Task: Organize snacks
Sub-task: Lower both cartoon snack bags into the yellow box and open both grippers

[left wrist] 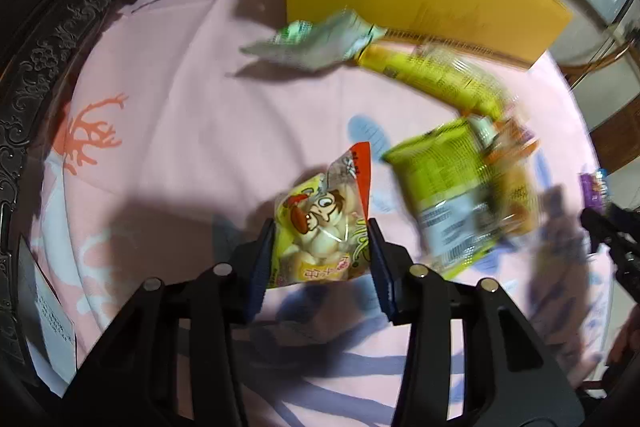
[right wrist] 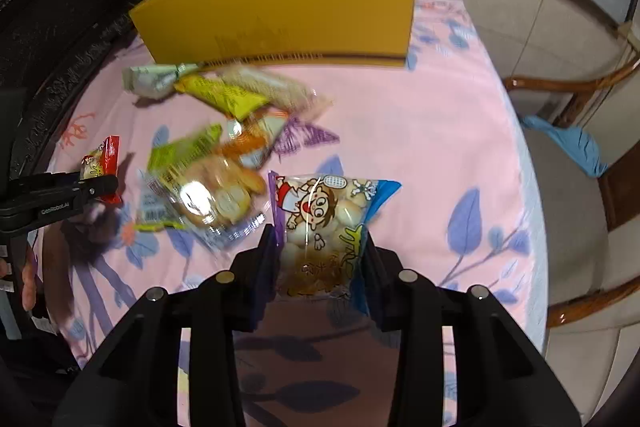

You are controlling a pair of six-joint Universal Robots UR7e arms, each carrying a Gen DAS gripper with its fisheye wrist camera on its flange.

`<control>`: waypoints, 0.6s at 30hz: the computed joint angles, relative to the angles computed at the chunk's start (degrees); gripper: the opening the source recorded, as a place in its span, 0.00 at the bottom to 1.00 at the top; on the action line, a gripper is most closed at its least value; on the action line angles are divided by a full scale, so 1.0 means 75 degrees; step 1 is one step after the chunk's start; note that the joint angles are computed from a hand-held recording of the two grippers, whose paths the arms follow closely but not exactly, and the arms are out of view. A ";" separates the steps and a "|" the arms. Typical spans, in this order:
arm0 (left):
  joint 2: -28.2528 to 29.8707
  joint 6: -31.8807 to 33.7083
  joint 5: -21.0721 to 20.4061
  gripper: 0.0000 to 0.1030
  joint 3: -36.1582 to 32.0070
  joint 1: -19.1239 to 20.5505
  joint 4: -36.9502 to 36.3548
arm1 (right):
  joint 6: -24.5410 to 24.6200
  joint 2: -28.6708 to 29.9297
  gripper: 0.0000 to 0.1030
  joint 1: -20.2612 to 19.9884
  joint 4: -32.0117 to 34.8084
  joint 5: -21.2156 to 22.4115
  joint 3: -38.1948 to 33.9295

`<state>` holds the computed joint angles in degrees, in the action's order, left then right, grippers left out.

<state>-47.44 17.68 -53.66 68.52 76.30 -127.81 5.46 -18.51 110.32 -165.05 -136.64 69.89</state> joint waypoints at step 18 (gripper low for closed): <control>0.0362 0.0126 -0.0740 0.43 -0.1056 -0.0631 0.0025 | -0.1998 0.0772 0.39 0.0248 -0.0471 0.0123 -0.2522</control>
